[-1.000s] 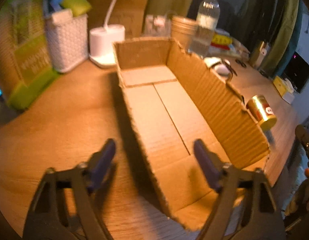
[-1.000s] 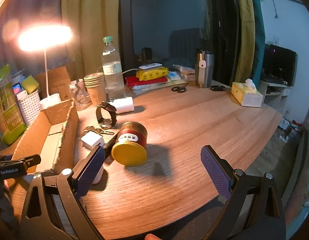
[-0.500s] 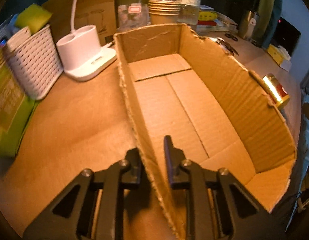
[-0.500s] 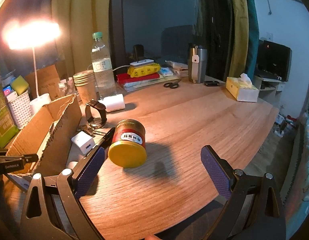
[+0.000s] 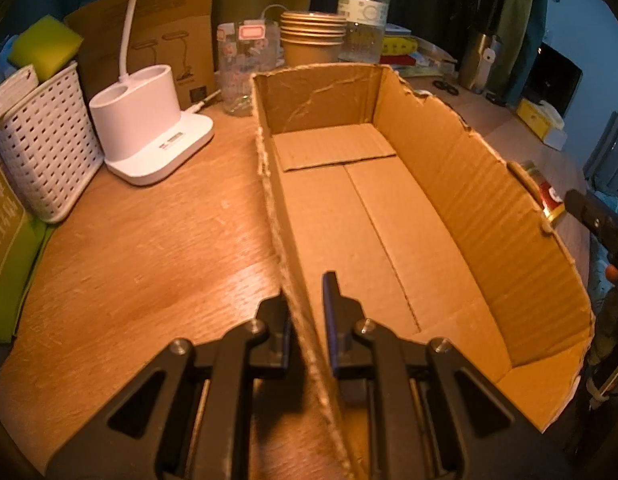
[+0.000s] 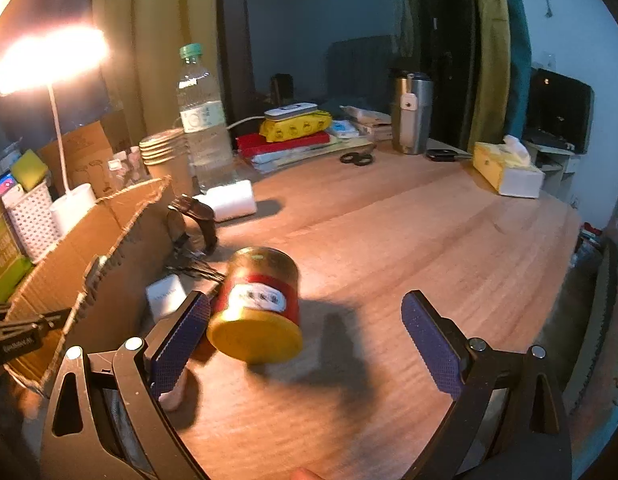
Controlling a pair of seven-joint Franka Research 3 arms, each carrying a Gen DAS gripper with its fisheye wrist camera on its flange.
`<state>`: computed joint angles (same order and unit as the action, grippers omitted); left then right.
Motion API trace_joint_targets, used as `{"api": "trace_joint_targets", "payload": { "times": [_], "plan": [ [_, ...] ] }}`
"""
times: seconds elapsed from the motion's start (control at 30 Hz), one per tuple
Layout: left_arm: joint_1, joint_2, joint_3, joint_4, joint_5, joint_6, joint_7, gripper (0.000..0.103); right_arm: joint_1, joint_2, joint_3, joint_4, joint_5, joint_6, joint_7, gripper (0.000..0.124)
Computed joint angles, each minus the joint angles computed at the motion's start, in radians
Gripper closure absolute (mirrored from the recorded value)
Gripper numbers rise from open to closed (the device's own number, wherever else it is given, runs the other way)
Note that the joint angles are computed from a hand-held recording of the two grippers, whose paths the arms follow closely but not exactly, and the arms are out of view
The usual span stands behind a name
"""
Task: Organize rigid objects
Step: 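Grasp the cardboard box wall with the left tool while the right tool approaches the red tin, then close the right tool on the gold-lidded red tin and lift it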
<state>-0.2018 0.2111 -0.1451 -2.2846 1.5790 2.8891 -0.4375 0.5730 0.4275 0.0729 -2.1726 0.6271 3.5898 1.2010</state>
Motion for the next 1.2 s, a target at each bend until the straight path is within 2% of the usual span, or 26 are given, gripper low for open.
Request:
{"api": "trace_joint_targets", "payload": {
  "times": [0.13,0.23,0.27,0.33,0.37,0.43,0.5,0.57,0.6,0.63,0.67,0.7,0.87,0.93,0.97,1.03,1.1,1.2],
  "plan": [
    [0.004,-0.001,0.001,0.000,0.049,0.004,-0.051,0.090,0.053,0.027,-0.041,0.057,0.061,-0.037,-0.037,0.026],
    [0.013,0.000,-0.001,-0.002,0.072,0.018,-0.085,0.090,0.092,0.045,-0.084,0.106,0.106,-0.106,-0.050,0.026],
    [0.016,0.000,-0.002,-0.002,0.081,0.022,-0.096,0.090,0.110,0.050,-0.105,0.115,0.112,-0.119,-0.050,0.026],
    [0.022,0.003,-0.004,0.001,0.096,0.032,-0.112,0.090,0.192,0.069,-0.197,0.146,0.161,-0.179,-0.060,0.026],
    [0.025,0.004,-0.006,0.002,0.102,0.036,-0.116,0.090,0.200,0.071,-0.209,0.150,0.159,-0.193,-0.043,0.026],
    [0.029,0.005,-0.008,0.004,0.106,0.039,-0.118,0.090,0.151,0.070,-0.168,0.151,0.118,-0.210,-0.009,0.026],
    [0.030,0.006,-0.011,0.004,0.101,0.037,-0.114,0.090,0.167,0.075,-0.189,0.153,0.101,-0.225,0.017,0.026],
    [0.028,0.005,-0.013,0.003,0.090,0.029,-0.101,0.090,0.131,0.072,-0.156,0.152,0.062,-0.241,0.039,0.027],
    [0.025,0.003,-0.014,0.002,0.074,0.018,-0.084,0.090,0.150,0.075,-0.179,0.154,0.054,-0.256,0.051,0.038],
    [0.021,0.002,-0.015,0.000,0.061,0.010,-0.073,0.090,0.202,0.083,-0.236,0.158,0.056,-0.272,0.069,0.057],
    [0.018,0.001,-0.014,-0.001,0.050,0.003,-0.063,0.090,0.237,0.089,-0.277,0.163,0.050,-0.297,0.088,0.064],
    [0.014,0.000,-0.014,-0.002,0.039,-0.005,-0.055,0.090,0.260,0.094,-0.305,0.165,0.042,-0.307,0.106,0.066],
    [0.003,-0.002,-0.009,-0.002,0.025,-0.017,-0.045,0.090,0.196,0.075,-0.243,0.141,-0.030,-0.281,0.141,0.067],
    [0.002,-0.002,-0.007,-0.002,0.027,-0.014,-0.046,0.090,0.139,0.062,-0.184,0.119,-0.069,-0.239,0.152,0.067],
    [0.002,-0.002,-0.007,-0.001,0.027,-0.014,-0.045,0.090,0.137,0.060,-0.183,0.114,-0.078,-0.229,0.157,0.067],
    [0.002,-0.001,-0.006,-0.001,0.032,-0.012,-0.051,0.090,0.085,0.037,-0.124,0.086,-0.105,-0.188,0.165,0.067],
    [0.002,-0.001,-0.006,0.000,0.032,-0.012,-0.052,0.090,0.062,0.024,-0.097,0.073,-0.117,-0.153,0.163,0.067],
    [0.002,-0.001,-0.006,0.000,0.033,-0.012,-0.053,0.090,-0.023,-0.022,0.003,0.026,-0.173,-0.078,0.176,0.067]
  ]
}}
